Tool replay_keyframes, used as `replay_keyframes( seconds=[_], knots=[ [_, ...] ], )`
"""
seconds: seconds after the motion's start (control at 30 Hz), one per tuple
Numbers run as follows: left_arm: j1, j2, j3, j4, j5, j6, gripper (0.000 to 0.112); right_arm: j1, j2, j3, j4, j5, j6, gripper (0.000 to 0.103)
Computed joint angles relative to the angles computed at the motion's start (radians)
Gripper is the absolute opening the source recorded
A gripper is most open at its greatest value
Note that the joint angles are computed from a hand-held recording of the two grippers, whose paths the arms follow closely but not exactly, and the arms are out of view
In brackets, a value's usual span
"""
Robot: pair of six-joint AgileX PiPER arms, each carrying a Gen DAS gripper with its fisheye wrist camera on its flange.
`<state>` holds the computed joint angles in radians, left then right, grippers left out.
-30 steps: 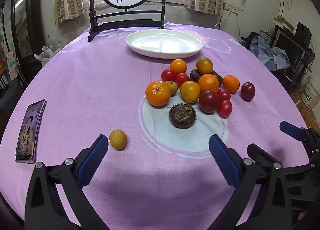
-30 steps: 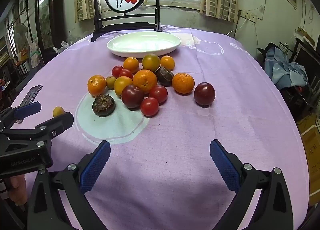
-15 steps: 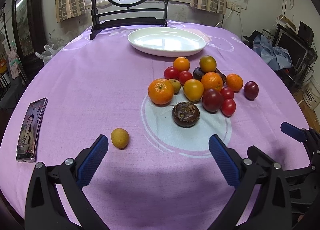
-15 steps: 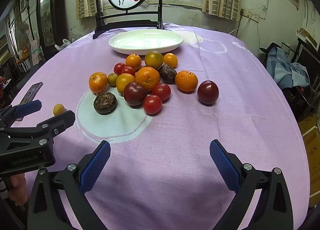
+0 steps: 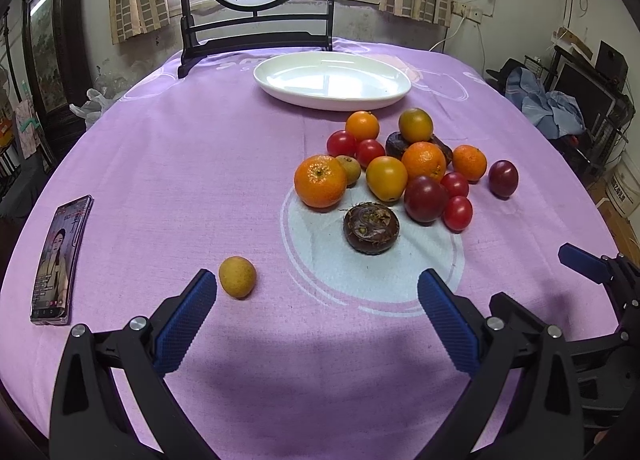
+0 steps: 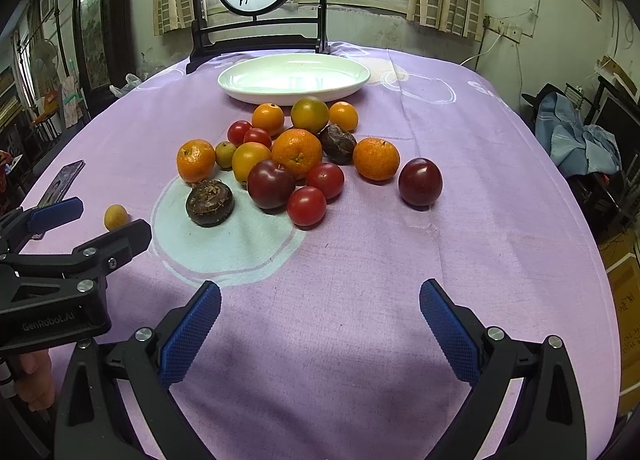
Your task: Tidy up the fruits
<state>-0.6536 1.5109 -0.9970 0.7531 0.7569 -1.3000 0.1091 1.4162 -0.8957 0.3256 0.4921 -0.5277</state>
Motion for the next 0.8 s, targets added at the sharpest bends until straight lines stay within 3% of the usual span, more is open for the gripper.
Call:
replay_keyframes(
  seconds=[0.8],
  knots=[
    [-0.008,0.011,0.002,0.011,-0.005,-0.018,0.099,0.011,0.004,0.01,0.009,-0.006,-0.007,0.1]
  ],
)
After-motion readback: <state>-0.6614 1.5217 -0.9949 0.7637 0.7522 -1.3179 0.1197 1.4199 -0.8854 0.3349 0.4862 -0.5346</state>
